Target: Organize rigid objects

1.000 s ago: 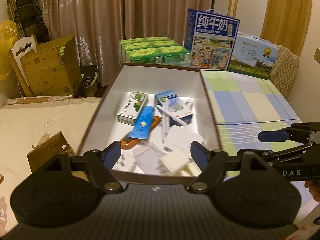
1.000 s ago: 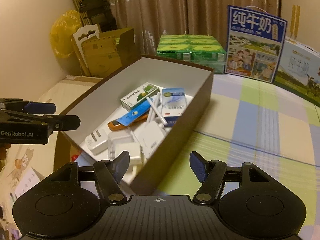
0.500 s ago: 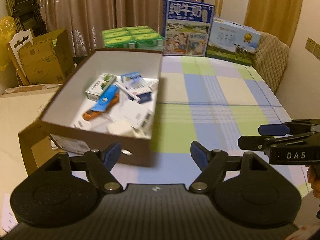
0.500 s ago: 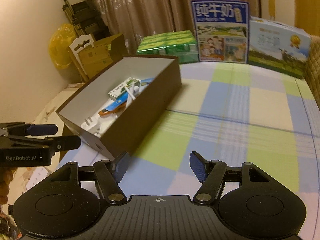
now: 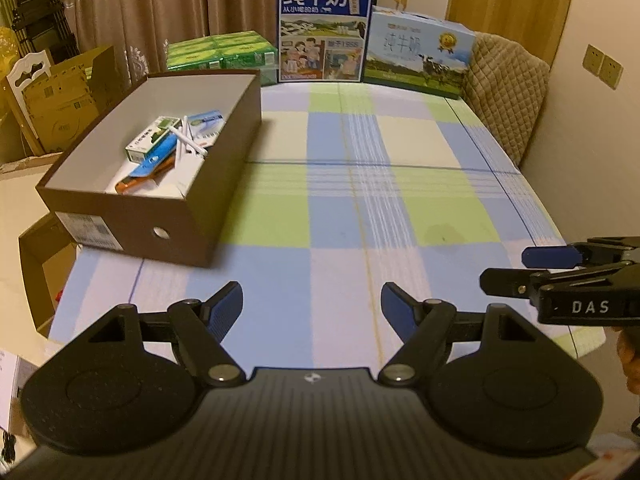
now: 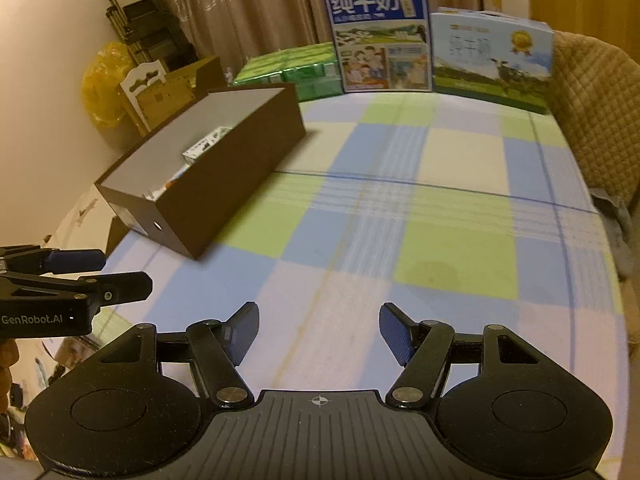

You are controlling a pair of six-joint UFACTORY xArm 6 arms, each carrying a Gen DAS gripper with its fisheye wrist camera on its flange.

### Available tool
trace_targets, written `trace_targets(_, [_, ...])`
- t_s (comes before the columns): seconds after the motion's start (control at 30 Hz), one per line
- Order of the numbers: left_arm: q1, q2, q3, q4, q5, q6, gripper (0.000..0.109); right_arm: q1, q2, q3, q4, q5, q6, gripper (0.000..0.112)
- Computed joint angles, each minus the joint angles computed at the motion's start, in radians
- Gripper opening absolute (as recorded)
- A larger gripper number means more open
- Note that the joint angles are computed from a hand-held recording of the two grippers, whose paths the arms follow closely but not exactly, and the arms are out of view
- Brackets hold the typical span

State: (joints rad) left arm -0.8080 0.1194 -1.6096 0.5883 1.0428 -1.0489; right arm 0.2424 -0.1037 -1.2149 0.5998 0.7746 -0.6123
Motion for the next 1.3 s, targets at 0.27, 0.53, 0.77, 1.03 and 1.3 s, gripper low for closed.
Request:
trace_targets(0.27, [-0.071,0.023,-0.038,0.011,0.046,-0.038,0.073,-0.073,-0.118,0.107,0.004,0.043,-0.022,0.064])
trace_targets(0.53, [-0.112,0.021,-0.036,0.011,0.048,-0.058,0.073,-0.107,-0.203,0.171,-0.016,0.059,0.000,0.064])
trace_targets(0.77, [-0.129,0.012,-0.023,0.008,0.044,-0.069,0.073,-0.114,-0.251,0.204,-0.028,0.064,0.019,0.064])
trace_targets(1.03, [-0.138,-0.002,-0.003,0.010,0.033,-0.075,0.073,-0.116,-0.282,0.232,-0.042,0.064,0.032,0.064])
trace_targets(1.3, [-0.143,-0.015,0.008,0.021,0.033,-0.077,0.073,-0.108,-0.303,0.247,-0.045,0.054,0.039,0.064])
